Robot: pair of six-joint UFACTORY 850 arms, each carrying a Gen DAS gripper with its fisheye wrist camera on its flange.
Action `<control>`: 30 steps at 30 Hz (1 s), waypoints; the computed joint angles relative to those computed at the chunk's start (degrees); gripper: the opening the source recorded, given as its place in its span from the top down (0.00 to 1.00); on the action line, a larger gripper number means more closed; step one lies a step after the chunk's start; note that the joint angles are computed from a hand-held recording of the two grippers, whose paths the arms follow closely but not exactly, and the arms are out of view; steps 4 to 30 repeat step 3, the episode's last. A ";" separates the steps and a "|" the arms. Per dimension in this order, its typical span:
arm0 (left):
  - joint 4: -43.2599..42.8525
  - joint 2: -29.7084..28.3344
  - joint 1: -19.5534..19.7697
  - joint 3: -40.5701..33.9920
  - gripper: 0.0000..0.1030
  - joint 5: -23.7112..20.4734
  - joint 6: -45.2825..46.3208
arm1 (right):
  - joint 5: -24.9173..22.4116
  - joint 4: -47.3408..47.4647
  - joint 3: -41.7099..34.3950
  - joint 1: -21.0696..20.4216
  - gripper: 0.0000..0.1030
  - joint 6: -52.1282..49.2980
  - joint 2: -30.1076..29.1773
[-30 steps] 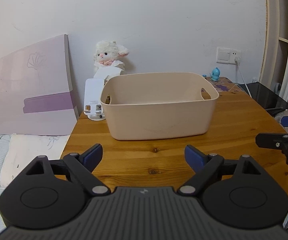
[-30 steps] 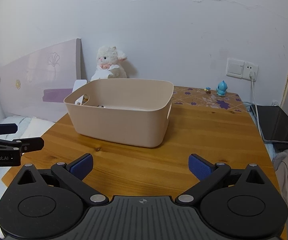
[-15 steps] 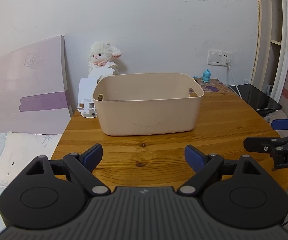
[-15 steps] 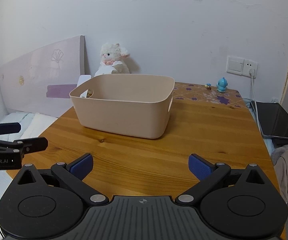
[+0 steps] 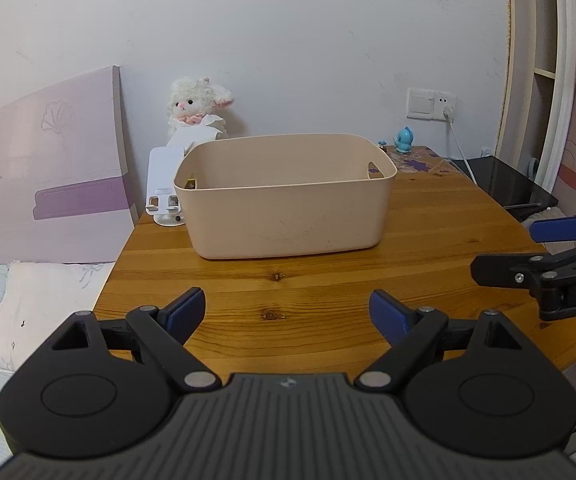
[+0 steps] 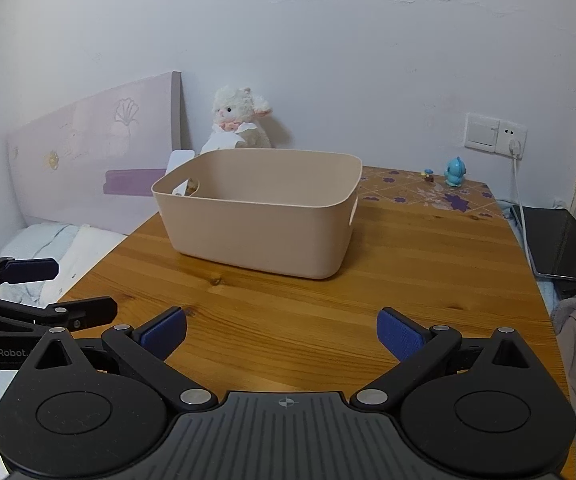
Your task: Organize objects
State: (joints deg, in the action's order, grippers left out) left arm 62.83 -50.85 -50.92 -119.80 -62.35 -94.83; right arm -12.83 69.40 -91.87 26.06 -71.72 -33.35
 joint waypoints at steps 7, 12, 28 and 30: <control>0.05 -0.21 -0.04 -0.31 0.13 -0.14 -0.20 | -0.42 0.39 -0.15 0.04 0.00 -0.39 -0.15; 0.05 -0.21 -0.04 -0.31 0.13 -0.14 -0.20 | -0.42 0.39 -0.15 0.04 0.00 -0.39 -0.15; 0.05 -0.21 -0.04 -0.31 0.13 -0.14 -0.20 | -0.42 0.39 -0.15 0.04 0.00 -0.39 -0.15; 0.05 -0.21 -0.04 -0.31 0.13 -0.14 -0.20 | -0.42 0.39 -0.15 0.04 0.00 -0.39 -0.15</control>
